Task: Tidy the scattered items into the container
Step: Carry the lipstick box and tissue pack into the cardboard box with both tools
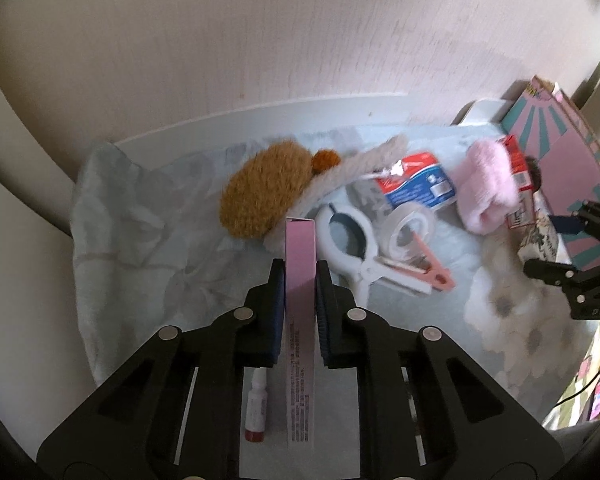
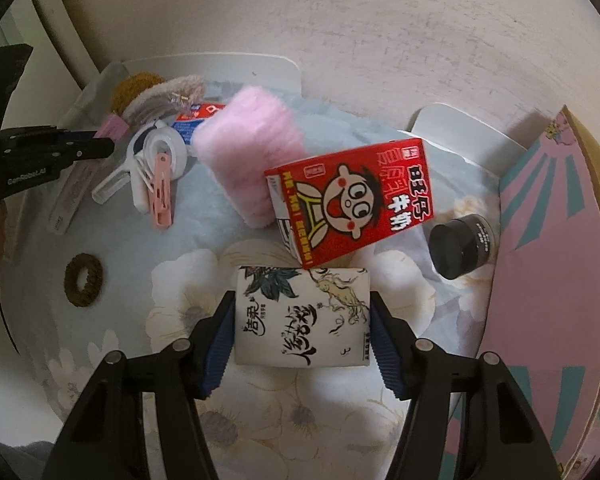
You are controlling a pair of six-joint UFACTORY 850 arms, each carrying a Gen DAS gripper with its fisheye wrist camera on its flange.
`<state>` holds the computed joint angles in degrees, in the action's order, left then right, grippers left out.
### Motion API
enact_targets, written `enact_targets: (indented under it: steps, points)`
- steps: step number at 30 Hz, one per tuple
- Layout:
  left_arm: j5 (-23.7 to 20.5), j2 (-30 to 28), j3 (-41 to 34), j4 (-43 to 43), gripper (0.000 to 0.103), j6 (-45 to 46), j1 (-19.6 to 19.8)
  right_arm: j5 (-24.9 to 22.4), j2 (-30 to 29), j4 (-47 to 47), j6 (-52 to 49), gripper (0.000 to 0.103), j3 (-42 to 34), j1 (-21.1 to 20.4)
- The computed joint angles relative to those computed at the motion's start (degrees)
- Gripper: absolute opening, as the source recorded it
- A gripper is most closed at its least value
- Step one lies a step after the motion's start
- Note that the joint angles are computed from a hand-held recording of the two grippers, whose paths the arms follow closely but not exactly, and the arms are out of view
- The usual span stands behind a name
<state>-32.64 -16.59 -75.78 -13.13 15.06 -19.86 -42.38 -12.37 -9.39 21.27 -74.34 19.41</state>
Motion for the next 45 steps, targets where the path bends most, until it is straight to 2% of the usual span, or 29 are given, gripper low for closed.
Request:
enact_targets:
  steps: [2, 6, 8, 10, 12, 14, 16, 18, 19, 22, 26, 32, 37, 45]
  points:
    - [-1.2, -1.5, -3.2, 0.2, 0.012, -0.1, 0.3, 0.1, 0.5, 0.3, 0.5, 0.058, 0.1, 0.0]
    - [-1.6, -0.1, -4.2, -1.5, 0.012, 0.7, 0.9, 1.3, 2.7, -0.1, 2.1, 0.058, 2.1, 0.3]
    - [-1.5, 0.2, -4.8, -2.3, 0.012, 1.0, 1.1, -0.1, 2.8, 0.6, 0.4, 0.058, -0.3, -0.9]
    - [-1.8, 2.6, -2.8, -4.6, 0.012, 4.1, 3.0, 0.2, 4.2, 0.6, 0.5, 0.058, 0.6, -1.0]
    - [-1.2, 1.5, -3.9, -5.8, 0.012, 5.3, 3.8, 0.7, 6.5, 0.9, 0.4, 0.058, 2.6, -1.2]
    - [0.4, 3.8, -0.8, -6.1, 0.012, 3.8, 2.8, 1.4, 8.3, 0.7, 0.6, 0.058, 4.4, -1.2]
    - [1.2, 5.1, 0.2, -6.5, 0.012, 2.6, 2.3, 1.9, 5.8, 1.5, -1.9, 0.058, 1.4, -3.4]
    - [1.4, 6.2, 0.1, -5.8, 0.012, 1.1, 2.1, 3.0, 4.1, -1.0, 2.5, 0.058, 0.1, -0.3]
    - [1.4, 6.7, 0.1, -5.7, 0.012, 0.6, 2.0, 2.8, 5.2, -1.7, 3.4, 0.058, 0.6, 0.2]
    - [1.5, 8.4, -0.1, -6.8, 0.012, 0.1, 2.2, 3.0, 7.7, -3.2, 4.7, 0.058, 1.3, 0.9]
    - [-1.2, 10.1, -2.3, -9.1, 0.012, 0.4, 2.9, 3.7, 9.8, -3.0, 5.2, 0.058, 1.2, 1.2]
    - [-1.1, 11.8, -6.1, -2.9, 0.012, -5.2, 0.7, 3.9, 13.6, -6.5, 7.4, 0.058, 0.6, 1.6]
    - [-0.9, 11.6, -9.8, 0.5, 0.012, -9.4, -3.0, 3.0, 16.9, -6.0, 8.5, 0.058, 0.0, 0.3]
    - [-1.6, 6.3, -18.0, -3.5, 0.012, -8.2, -9.8, -2.2, 22.1, -15.4, 13.7, 0.058, -0.2, -0.8]
